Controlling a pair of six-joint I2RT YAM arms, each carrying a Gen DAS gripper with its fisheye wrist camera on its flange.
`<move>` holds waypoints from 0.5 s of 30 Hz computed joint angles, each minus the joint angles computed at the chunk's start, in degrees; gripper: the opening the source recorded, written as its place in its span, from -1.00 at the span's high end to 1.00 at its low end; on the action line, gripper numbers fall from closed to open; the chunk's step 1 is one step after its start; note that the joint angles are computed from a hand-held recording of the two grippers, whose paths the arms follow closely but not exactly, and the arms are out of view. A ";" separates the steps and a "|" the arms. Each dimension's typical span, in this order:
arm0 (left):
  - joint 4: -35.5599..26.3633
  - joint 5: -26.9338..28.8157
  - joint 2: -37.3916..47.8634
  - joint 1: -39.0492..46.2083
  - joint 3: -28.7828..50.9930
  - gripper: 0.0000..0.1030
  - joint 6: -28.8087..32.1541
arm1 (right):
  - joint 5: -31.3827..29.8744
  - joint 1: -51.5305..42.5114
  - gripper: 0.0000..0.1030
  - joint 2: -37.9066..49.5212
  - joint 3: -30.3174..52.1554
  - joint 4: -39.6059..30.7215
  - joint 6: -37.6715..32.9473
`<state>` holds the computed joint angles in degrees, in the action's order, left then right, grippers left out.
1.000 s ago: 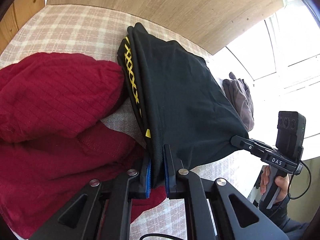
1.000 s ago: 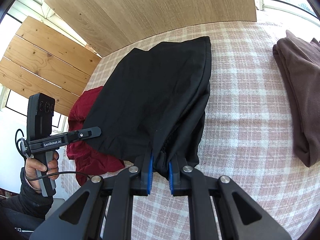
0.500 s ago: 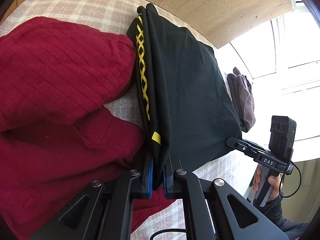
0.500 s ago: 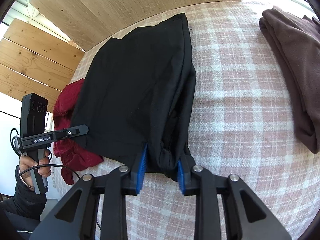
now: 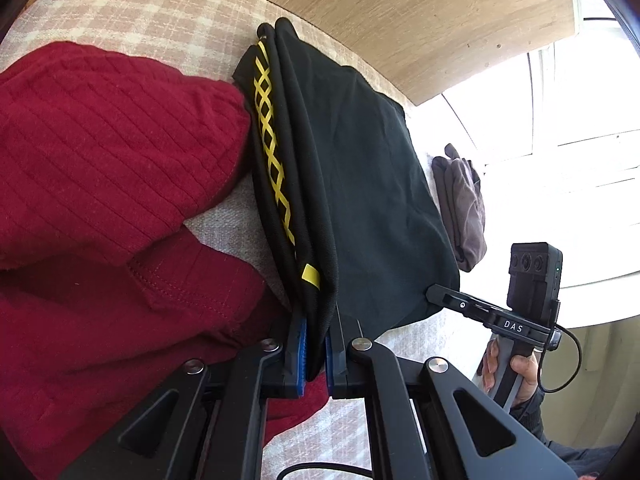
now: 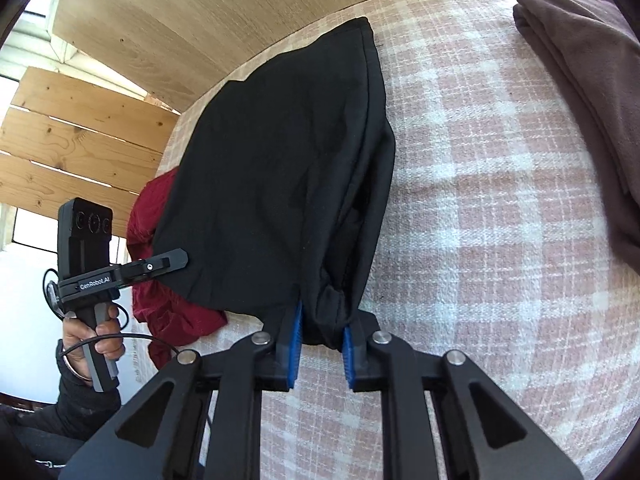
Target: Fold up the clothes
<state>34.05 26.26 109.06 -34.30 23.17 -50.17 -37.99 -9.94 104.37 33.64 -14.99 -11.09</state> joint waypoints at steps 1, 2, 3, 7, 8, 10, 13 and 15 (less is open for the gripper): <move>1.10 0.38 -0.36 0.30 -0.36 0.89 -0.66 | -1.86 -1.41 0.74 -0.70 0.32 -1.31 -0.32; 1.18 0.40 -0.96 0.33 -0.48 0.89 -0.81 | -2.73 -2.27 0.74 -1.70 0.47 -2.18 -0.54; 1.24 0.42 -1.58 0.37 -0.58 0.89 -0.96 | -3.39 -3.00 0.75 -2.71 0.63 -3.01 -0.77; -1.31 -0.30 -1.06 -0.20 1.16 0.89 0.55 | 1.51 -0.62 0.75 -5.33 0.33 -2.07 -0.51; -1.36 0.13 -0.07 -0.16 1.68 0.89 0.68 | 2.61 -0.13 0.76 -4.72 0.48 -1.82 -0.99; -1.90 0.13 -1.75 0.00 1.61 0.90 0.32 | 4.82 1.62 0.77 -5.66 0.16 -0.48 0.13; -4.90 -0.95 -7.17 -0.33 1.59 0.90 1.02 | 7.98 2.83 0.78 -12.77 -1.43 -0.74 0.75; -9.20 -2.76 -14.30 -1.28 1.81 0.90 1.92 | 10.15 2.80 0.78 -21.43 -2.55 -3.52 0.05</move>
